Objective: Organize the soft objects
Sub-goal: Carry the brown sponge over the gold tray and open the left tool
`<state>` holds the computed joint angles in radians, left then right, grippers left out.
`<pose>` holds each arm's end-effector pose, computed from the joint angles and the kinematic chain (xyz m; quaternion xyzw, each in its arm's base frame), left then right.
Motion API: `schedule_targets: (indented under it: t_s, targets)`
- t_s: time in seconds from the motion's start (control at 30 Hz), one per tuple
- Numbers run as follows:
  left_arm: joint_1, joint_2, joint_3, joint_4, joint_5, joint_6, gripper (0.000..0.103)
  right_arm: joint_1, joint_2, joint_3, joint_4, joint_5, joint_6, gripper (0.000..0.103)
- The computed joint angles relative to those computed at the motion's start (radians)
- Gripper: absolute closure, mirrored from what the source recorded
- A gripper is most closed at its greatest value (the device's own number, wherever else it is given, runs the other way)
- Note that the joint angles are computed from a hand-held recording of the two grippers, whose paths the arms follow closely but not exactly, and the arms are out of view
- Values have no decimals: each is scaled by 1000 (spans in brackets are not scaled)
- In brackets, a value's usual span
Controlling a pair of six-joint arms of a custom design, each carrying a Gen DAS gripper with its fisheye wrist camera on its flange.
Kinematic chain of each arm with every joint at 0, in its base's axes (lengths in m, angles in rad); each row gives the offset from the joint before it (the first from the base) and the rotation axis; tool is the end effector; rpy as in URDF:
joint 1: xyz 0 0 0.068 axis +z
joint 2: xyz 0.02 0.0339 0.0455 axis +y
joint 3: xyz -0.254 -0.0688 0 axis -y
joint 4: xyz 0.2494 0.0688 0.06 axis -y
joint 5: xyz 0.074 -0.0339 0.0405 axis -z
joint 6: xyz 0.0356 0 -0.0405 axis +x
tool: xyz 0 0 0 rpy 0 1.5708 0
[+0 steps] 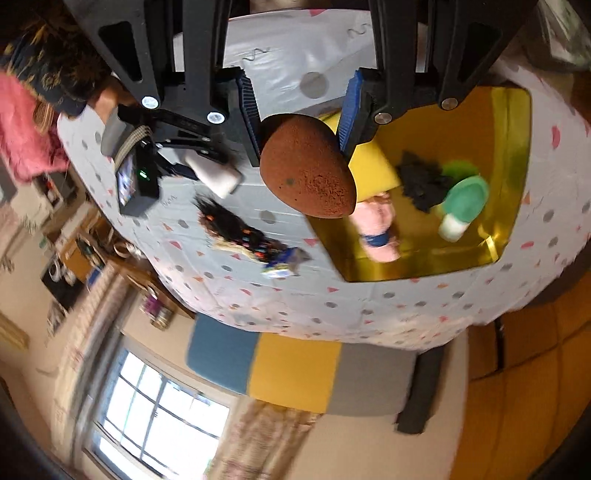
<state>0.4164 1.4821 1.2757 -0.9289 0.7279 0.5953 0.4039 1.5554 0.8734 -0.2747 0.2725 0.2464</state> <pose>0.2806 0.0982 0.2829 0.1581 0.9019 -0.2062 0.3450 0.2887 0.1130 0.1683 -0.0334 0.9447 -0.0270 0.3251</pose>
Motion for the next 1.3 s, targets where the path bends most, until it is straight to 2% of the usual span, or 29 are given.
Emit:
schedule_targets:
  t_s: [0.17, 0.37, 0.47, 0.53, 0.7, 0.83, 0.97, 1.0, 1.2, 1.3]
  targets:
    - [99, 172, 157, -44, -18, -14, 65, -1, -3, -8, 11, -2, 8, 43]
    - [128, 419, 384, -130, -114, -36, 65, -3, -11, -20, 26, -5, 13, 43]
    - [92, 519, 473, -161, -189, -50, 65, -2, -12, -22, 30, -4, 17, 43]
    - [70, 600, 555, -216, -205, -56, 65, -2, -12, -23, 30, -3, 19, 43]
    - [11, 712, 654, -184, -294, -154, 65, -4, -14, -27, 37, -5, 25, 42]
    - [-16, 782, 746, -183, -311, -224, 62, -3, -15, -28, 38, -3, 31, 42]
    - [-44, 785, 743, -128, -337, -257, 55, -3, -16, -30, 40, -2, 32, 43]
    - [-49, 783, 740, -119, -337, -261, 50, -3, -16, -30, 40, -1, 34, 43]
    - [-44, 684, 621, -51, -345, -240, 42, -1, -15, -30, 40, 2, 38, 42]
    - [-45, 645, 573, -16, -345, -245, 34, -1, -15, -30, 40, 5, 38, 42]
